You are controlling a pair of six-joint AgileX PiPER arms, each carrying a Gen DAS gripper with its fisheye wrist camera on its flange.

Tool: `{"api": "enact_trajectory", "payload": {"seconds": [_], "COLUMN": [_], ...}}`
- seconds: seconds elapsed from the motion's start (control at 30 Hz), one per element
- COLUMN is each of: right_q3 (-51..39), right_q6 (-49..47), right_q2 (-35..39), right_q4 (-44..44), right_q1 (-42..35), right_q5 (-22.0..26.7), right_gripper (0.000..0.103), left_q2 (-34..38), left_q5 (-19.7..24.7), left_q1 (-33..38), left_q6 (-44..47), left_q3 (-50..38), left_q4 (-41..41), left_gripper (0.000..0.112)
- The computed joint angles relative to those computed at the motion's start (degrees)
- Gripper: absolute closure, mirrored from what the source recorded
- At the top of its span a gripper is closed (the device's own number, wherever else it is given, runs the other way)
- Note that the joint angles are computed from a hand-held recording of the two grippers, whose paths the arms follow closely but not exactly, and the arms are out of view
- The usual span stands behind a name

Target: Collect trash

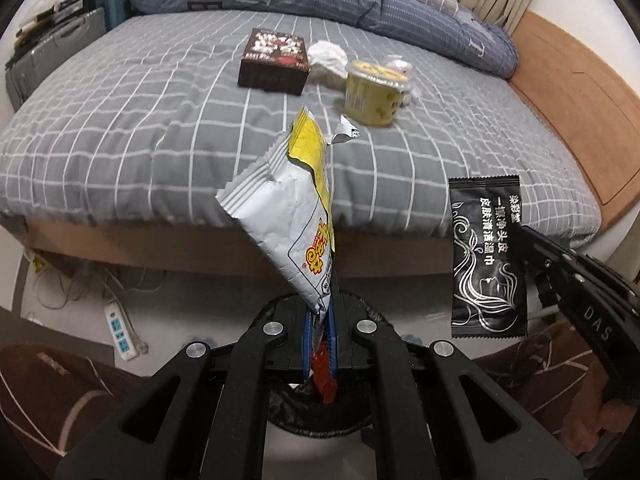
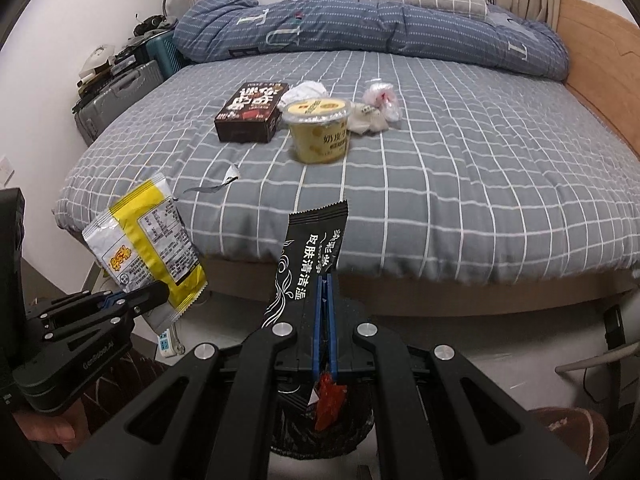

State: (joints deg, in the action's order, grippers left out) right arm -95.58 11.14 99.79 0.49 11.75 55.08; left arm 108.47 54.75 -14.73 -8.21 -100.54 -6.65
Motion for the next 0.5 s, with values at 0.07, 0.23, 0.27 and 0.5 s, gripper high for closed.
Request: {"api": "enact_trajectory", "payload": {"seconds": [0.07,0.23,0.27,0.5], "right_q3": [1.2,4.1,4.5,8.0], "right_q6": [0.6,2.1,2.3,3.0], "right_q2": [-0.8,-2.4,-2.7,-2.8], "right_q4": [-0.1,-1.1,-1.3,-1.9], "right_q1": [0.3,1.7,2.0,2.9], "right_q5": [0.0,0.3,0.4,-0.8], "right_gripper": [0.101,0.101,0.101,0.101], "left_q2": [-1.2,-3.4,-3.7,-4.3], "left_q5": [-0.3,-0.5,-0.4,-2.2], "left_q1": [0.3,0.5,0.5,1.0], "left_q6": [0.1,0.5,0.5,1.5], "left_q3": [2.2,6.2,6.7,11.2], "left_q4": [-0.4,-0.9,-1.0,-1.6], "left_gripper": [0.107,0.107,0.107,0.107]}}
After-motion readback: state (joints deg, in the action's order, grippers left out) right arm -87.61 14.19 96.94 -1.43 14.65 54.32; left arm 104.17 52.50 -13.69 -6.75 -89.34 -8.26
